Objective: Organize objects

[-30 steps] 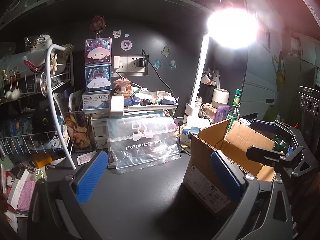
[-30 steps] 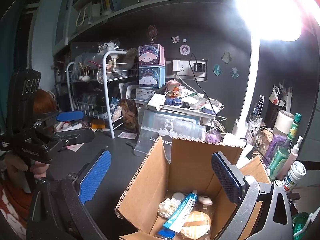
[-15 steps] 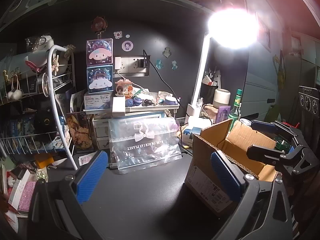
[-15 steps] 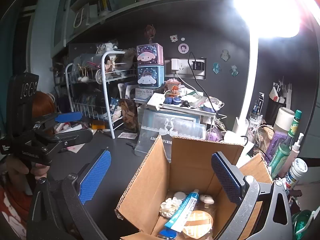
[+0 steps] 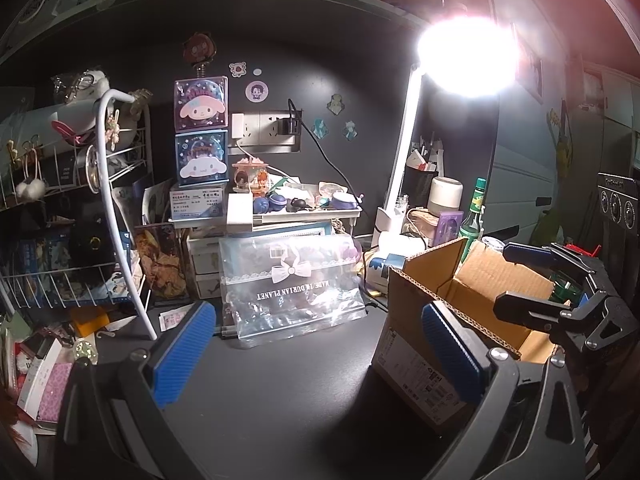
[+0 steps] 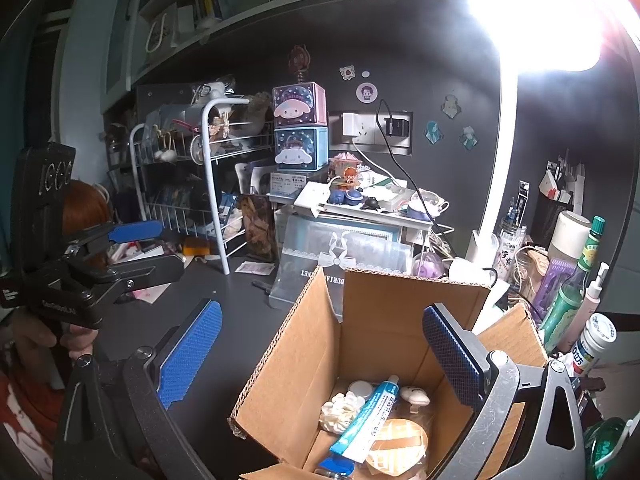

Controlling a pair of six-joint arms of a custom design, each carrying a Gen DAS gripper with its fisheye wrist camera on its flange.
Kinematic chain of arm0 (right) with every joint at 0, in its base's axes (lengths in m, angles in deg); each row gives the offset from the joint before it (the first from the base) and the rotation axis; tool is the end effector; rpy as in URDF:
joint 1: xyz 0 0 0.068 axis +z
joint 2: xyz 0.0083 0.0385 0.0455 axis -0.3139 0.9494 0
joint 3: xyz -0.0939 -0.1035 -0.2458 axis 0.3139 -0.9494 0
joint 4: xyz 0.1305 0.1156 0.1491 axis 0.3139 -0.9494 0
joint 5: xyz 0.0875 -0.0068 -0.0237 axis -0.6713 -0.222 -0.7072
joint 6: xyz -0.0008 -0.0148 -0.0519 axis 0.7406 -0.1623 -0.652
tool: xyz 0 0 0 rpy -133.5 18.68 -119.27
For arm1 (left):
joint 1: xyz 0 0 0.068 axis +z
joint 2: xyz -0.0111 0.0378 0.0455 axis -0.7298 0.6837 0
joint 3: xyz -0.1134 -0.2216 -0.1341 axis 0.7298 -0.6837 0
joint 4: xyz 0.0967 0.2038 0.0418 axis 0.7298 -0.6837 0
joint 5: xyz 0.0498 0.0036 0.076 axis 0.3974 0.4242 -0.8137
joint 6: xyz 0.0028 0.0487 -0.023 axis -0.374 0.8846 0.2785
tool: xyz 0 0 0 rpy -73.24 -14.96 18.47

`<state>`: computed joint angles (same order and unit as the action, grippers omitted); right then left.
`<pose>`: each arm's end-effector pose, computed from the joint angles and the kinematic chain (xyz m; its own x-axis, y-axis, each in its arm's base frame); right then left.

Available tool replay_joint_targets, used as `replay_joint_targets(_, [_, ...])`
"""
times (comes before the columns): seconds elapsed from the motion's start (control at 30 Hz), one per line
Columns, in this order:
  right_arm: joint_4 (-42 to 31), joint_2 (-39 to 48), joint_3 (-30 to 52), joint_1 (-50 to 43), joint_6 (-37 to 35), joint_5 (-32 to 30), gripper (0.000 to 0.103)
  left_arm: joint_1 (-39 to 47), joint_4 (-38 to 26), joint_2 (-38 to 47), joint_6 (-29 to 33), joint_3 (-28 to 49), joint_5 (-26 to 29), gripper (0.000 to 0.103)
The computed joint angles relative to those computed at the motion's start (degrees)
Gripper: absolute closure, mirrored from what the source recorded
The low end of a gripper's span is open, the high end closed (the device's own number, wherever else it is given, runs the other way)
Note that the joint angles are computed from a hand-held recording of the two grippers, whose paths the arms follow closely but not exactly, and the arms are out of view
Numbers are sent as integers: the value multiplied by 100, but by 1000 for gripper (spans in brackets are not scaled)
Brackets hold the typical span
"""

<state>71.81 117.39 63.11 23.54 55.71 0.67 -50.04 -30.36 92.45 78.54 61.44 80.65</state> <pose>0.1338 0.1008 0.2423 -0.4080 -0.1126 -0.9060 -0.2716 0.9624 0.0026 0.1979 -0.0227 0.2365 -0.4028 0.1053 -0.9092 0.3859 0.9203 -0.0643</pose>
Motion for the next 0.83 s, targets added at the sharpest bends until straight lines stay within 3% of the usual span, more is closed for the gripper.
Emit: replay_joint_targets(0.83, [6, 46, -13, 108, 97, 123, 2, -11, 6, -29, 36, -1, -11, 0])
